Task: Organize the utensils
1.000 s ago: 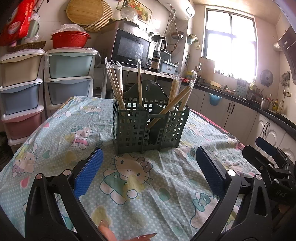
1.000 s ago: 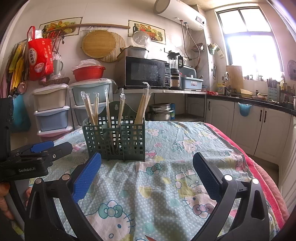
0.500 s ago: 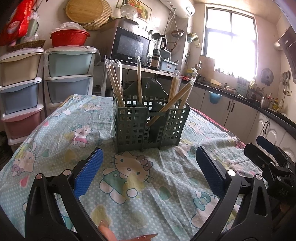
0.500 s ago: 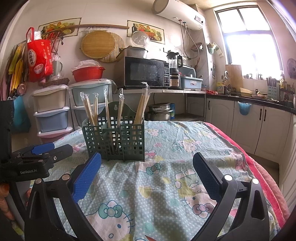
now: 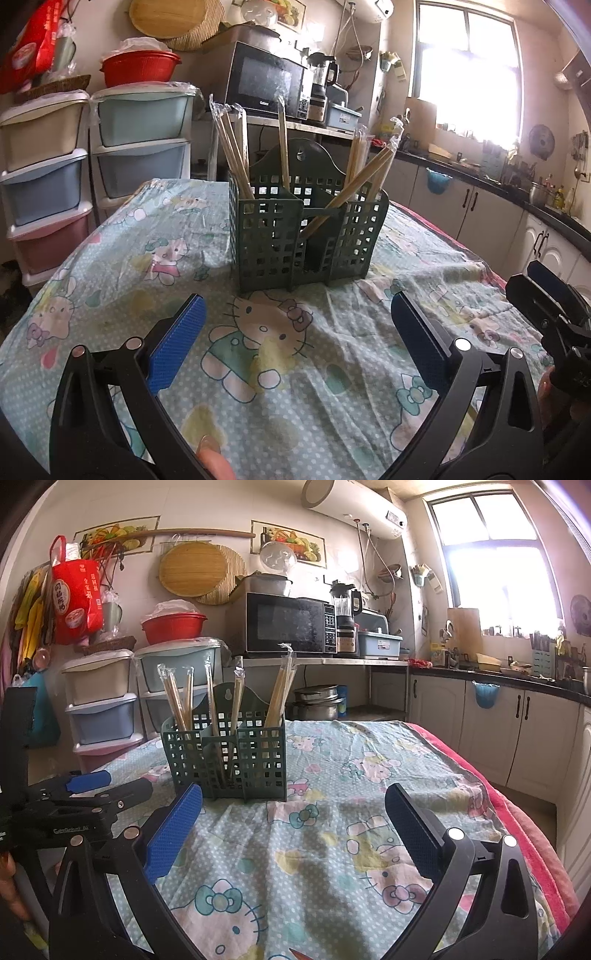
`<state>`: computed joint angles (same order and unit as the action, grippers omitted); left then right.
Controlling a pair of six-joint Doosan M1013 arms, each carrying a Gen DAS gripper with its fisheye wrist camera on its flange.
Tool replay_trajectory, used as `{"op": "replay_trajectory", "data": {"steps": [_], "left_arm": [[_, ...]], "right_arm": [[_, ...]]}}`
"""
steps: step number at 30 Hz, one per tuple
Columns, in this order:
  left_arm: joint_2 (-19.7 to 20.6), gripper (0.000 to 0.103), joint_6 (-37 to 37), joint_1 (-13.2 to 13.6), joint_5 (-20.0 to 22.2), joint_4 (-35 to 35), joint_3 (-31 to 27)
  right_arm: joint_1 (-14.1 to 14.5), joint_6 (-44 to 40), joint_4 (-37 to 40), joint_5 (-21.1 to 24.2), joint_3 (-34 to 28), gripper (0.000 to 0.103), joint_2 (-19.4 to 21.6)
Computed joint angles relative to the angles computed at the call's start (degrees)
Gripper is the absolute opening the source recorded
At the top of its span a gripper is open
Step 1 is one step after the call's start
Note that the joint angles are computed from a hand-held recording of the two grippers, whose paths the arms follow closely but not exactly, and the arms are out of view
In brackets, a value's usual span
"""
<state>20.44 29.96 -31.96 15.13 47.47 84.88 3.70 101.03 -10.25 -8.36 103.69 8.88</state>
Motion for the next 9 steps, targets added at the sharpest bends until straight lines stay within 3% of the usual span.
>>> {"op": "replay_trajectory", "data": {"steps": [7,9], "left_arm": [[0.34,0.093,5.67,0.57,3.01,-8.31,-1.5],[0.52,0.093,6.8,0.96,6.11,-9.8,-2.62]], "right_arm": [[-0.52,2.86,-0.69,2.93,-0.88,0.097,0.12],[-1.0,-6.52,8.96,5.25,-1.88,0.097,0.38]]}}
